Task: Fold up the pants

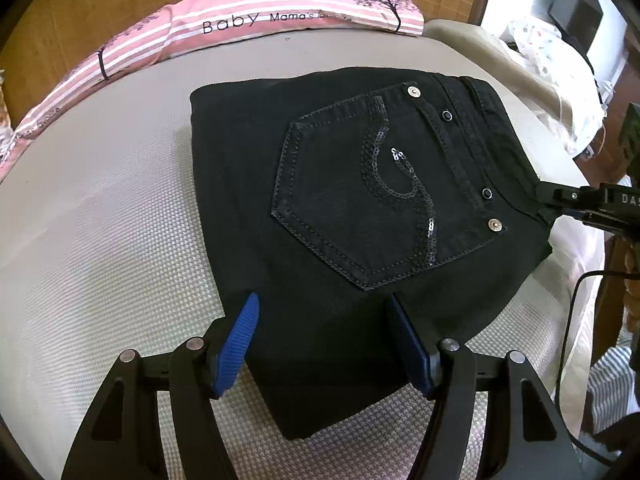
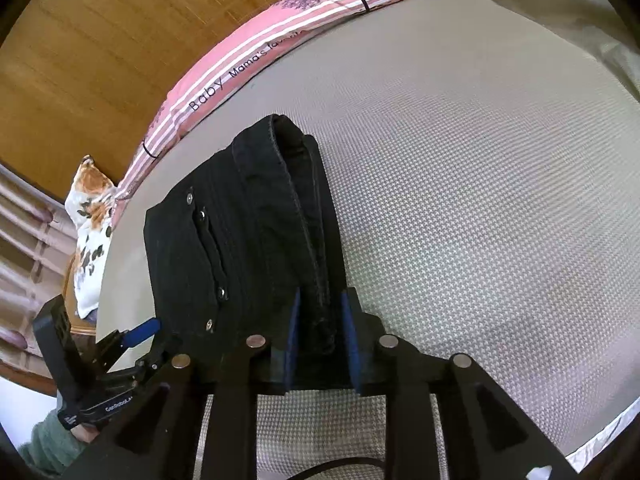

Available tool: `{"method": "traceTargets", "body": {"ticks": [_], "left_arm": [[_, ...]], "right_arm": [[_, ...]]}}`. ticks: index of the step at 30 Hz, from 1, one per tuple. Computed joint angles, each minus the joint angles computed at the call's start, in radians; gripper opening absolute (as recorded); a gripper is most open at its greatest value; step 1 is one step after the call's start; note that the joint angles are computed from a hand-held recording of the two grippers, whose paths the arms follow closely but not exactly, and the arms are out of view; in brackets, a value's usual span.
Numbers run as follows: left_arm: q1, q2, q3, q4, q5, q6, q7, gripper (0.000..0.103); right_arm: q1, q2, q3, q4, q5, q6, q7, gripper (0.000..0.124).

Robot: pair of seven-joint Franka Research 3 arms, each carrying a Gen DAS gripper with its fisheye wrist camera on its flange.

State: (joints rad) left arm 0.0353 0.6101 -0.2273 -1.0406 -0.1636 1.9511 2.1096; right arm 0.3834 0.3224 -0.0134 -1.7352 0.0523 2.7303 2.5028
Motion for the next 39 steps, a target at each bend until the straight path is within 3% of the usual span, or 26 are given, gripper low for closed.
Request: {"method": "traceTargets", "body": {"ticks": [6, 12, 17, 23, 28, 31, 34, 39], "left_arm": [[-0.014, -0.018, 0.013, -0.015, 0.029, 0.021, -0.031, 0.07], [-0.009, -0.019, 0.019, -0.003, 0.04, 0.112, -0.053, 0.07], [-0.016, 0.066, 0.032, 0.129, 0.068, 0.064, -0.124, 0.07], [-0.026, 0.105, 0.04, 0.188, 0.108, 0.052, -0.155, 0.07], [-0.036, 0.134, 0.042, 0.233, 0.13, 0.04, -0.173, 0.07], [-0.041, 0.149, 0.041, 0.25, 0.139, 0.028, -0.161, 0.07], [-0.045, 0.157, 0.044, 0.25, 0.15, 0.011, -0.153, 0.07], [-0.041, 0.156, 0.042, 0.24, 0.146, 0.018, -0.155, 0.073]], "right_arm": [[0.018, -0.002, -0.021, 0.028, -0.041, -0.032, 0.066, 0.021], [0.053, 0.007, -0.073, 0.11, -0.225, -0.111, 0.177, 0.021], [0.029, 0.085, -0.054, 0.261, -0.248, -0.172, 0.11, 0.021], [0.005, 0.234, -0.034, 0.503, -0.191, -0.296, -0.049, 0.021], [0.001, 0.336, -0.046, 0.652, -0.154, -0.348, -0.101, 0.02], [0.003, 0.398, -0.053, 0.736, -0.144, -0.423, -0.126, 0.017], [-0.001, 0.412, -0.047, 0.731, -0.119, -0.446, -0.138, 0.012], [0.006, 0.341, -0.047, 0.585, -0.102, -0.353, -0.125, 0.011]]}}
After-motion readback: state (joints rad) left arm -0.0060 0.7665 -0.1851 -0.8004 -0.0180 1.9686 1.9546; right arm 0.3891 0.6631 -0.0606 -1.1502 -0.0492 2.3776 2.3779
